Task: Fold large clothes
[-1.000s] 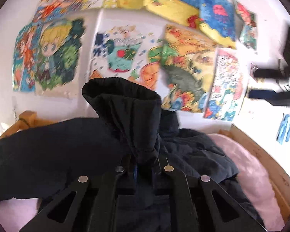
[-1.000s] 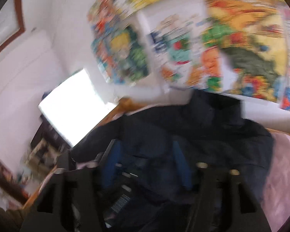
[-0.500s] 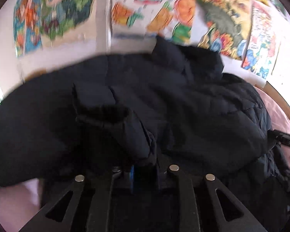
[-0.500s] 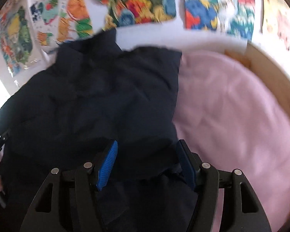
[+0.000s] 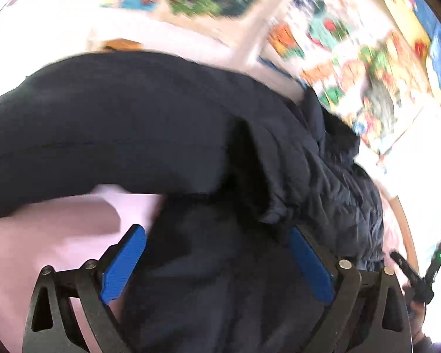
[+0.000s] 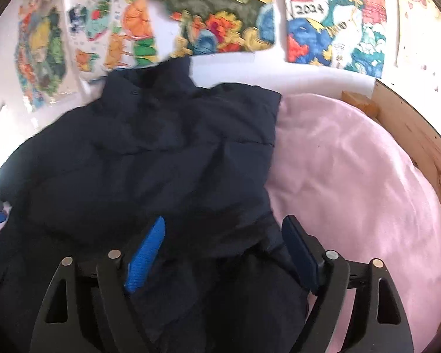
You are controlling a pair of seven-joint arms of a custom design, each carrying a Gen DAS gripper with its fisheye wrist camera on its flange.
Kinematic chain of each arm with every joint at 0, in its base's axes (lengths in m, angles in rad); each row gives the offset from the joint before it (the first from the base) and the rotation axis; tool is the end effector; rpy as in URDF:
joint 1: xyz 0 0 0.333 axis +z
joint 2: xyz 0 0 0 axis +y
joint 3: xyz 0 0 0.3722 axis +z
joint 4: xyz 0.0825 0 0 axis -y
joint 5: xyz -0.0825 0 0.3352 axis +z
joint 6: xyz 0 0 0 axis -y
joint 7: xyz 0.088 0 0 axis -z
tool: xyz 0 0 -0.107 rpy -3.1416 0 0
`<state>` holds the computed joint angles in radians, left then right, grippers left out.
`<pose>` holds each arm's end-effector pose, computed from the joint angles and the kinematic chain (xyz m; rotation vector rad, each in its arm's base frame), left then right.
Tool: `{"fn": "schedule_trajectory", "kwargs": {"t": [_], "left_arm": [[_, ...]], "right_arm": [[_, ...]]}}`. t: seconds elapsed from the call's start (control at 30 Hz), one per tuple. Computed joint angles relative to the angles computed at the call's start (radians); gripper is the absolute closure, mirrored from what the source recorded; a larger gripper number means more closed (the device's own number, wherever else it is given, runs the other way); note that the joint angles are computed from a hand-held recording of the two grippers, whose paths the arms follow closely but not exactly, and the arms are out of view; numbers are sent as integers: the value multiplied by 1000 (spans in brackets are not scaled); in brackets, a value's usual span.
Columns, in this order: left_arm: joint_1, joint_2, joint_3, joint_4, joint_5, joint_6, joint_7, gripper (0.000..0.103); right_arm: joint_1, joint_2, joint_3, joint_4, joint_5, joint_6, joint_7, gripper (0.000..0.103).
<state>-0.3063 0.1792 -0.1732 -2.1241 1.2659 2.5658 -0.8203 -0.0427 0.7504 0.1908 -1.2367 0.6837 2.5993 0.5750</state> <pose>0.4896 -0.2661 0.4350 -2.3947 0.8353 -0.8686 0.7837 0.0482 0.4522 -2.0336 1.1213 -0.3965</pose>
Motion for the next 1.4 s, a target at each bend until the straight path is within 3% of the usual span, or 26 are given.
{"fn": "schedule_trajectory", "kwargs": {"t": [0.1, 0.2, 0.33, 0.47, 0.57, 0.6, 0.67, 0.73, 0.77, 0.83, 0.9, 1.1, 1.23, 1.33, 1.4], "left_arm": [[-7, -79, -9, -79, -26, -86, -77, 1], [13, -144, -22, -152, -74, -130, -150, 1], [45, -211, -42, -237, -55, -151, -347, 1], [58, -248, -69, -284, -104, -262, -512, 1], [77, -260, -63, -315, -133, -270, -602, 2], [83, -268, -62, -329, -143, -270, -623, 6], [88, -275, -73, -345, -151, -310, -687, 25], [88, -286, -81, -358, -147, -344, -716, 58], [87, -289, -83, -358, -156, -363, -709, 65], [83, -290, -90, -342, -172, -414, -674, 86], [73, -285, -102, -307, -189, -498, -604, 92], [12, -222, -138, -98, -88, -826, -284, 95], [-40, -149, -146, 76, 115, -943, 20, 95], [-88, -85, -139, 197, 260, -916, 235, 95], [-115, -34, -124, 286, 342, -828, 386, 95]], "right_arm": [[-49, -90, 43, -110, 45, -32, -123, 14], [-69, -176, 34, -207, 76, -85, -227, 14], [-97, -271, 9, -328, 133, -168, -356, 14], [-93, -289, -27, -365, 190, -239, -383, 14], [-65, -270, -55, -363, 218, -259, -374, 14], [-55, -272, -62, -377, 222, -251, -371, 14], [-41, -261, -72, -374, 224, -253, -357, 14], [-38, -263, -74, -387, 232, -260, -357, 14], [-33, -266, -75, -396, 235, -256, -357, 14], [-29, -268, -77, -404, 235, -259, -362, 14], [-25, -279, -79, -424, 241, -248, -377, 14], [-28, -280, -85, -417, 257, -252, -384, 14], [-37, -275, -86, -399, 282, -239, -382, 14], [-44, -260, -90, -372, 296, -229, -349, 14], [-51, -247, -90, -352, 304, -222, -323, 14]]}}
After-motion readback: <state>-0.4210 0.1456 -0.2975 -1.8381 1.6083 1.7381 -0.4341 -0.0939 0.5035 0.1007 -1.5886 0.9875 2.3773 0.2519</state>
